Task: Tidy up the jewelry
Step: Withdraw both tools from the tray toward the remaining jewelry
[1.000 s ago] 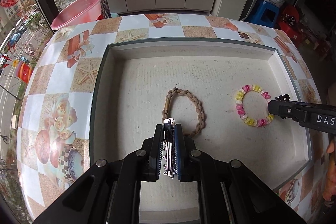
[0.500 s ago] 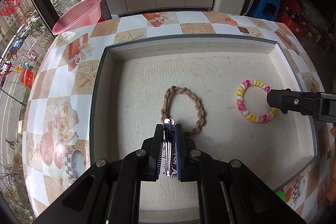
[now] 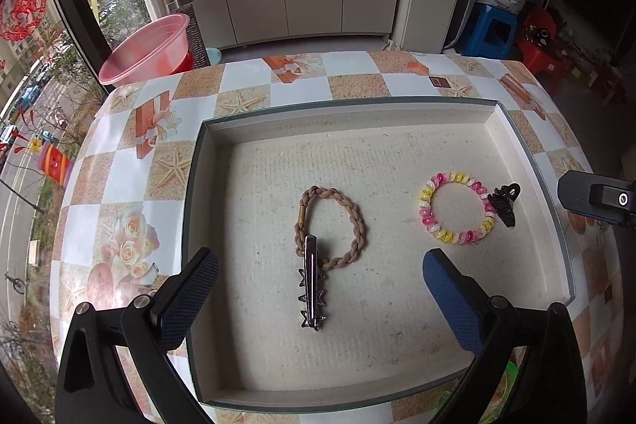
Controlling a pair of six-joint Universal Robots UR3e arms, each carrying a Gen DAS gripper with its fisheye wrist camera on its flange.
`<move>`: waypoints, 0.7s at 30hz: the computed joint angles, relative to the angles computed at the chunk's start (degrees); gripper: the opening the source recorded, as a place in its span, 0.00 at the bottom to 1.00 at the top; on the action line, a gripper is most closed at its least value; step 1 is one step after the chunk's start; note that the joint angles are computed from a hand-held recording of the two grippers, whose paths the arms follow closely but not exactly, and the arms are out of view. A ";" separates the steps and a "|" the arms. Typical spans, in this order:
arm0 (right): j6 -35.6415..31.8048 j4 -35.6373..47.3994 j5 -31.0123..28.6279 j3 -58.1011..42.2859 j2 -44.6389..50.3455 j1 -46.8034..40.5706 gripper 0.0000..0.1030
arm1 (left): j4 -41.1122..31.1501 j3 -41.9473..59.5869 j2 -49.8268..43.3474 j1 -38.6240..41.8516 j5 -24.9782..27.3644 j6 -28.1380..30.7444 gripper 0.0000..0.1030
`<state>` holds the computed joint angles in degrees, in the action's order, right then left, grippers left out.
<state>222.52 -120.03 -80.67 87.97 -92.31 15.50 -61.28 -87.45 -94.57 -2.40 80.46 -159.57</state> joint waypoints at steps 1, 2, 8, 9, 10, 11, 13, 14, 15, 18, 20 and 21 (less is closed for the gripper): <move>0.45 0.18 0.09 0.62 -0.81 0.15 0.80 | -0.34 0.03 0.54 0.13 -0.26 0.08 1.00; 1.12 0.16 0.30 1.32 -1.63 0.28 0.81 | -0.95 0.08 1.15 0.42 -0.70 0.19 1.00; 5.56 -1.31 0.35 6.59 -7.65 1.77 1.00 | -5.31 -1.51 6.83 3.30 -2.95 3.14 1.00; 6.09 -1.18 -0.15 7.02 -8.51 2.25 1.00 | -6.47 -2.08 8.15 4.30 -3.82 4.10 1.00; 6.67 -0.98 -1.04 7.19 -9.11 3.06 1.00 | -8.00 -2.53 9.48 5.37 -4.98 5.15 1.00; 7.23 -0.68 -2.24 7.05 -9.45 3.98 1.00 | -9.42 -3.11 10.91 6.36 -5.71 6.19 1.00; 8.26 -0.16 -4.35 7.02 -10.24 6.11 1.00 | -11.71 -5.01 14.34 8.12 -6.25 8.45 1.00; 8.54 0.57 -4.72 6.73 -10.46 6.88 1.00 | -13.00 -5.74 15.81 9.09 -6.73 9.71 1.00; 8.94 1.43 -4.92 6.45 -10.71 7.66 1.00 | -14.40 -6.91 17.74 10.27 -7.20 11.16 1.00; 10.40 4.12 -4.65 5.78 -11.32 9.67 1.00 | -16.80 -11.34 23.97 13.46 -6.80 14.92 1.00; 12.26 5.07 -5.67 5.91 -11.85 11.67 1.00 | -19.09 -13.57 27.56 16.15 -7.29 17.43 1.00; 13.26 5.38 -6.08 6.14 -12.16 12.61 1.00 | -21.31 -14.44 29.49 18.01 -7.73 19.27 1.00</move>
<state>235.78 -114.65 -86.75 94.11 -104.47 28.11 -82.59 -101.89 -65.08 15.60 72.73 -140.30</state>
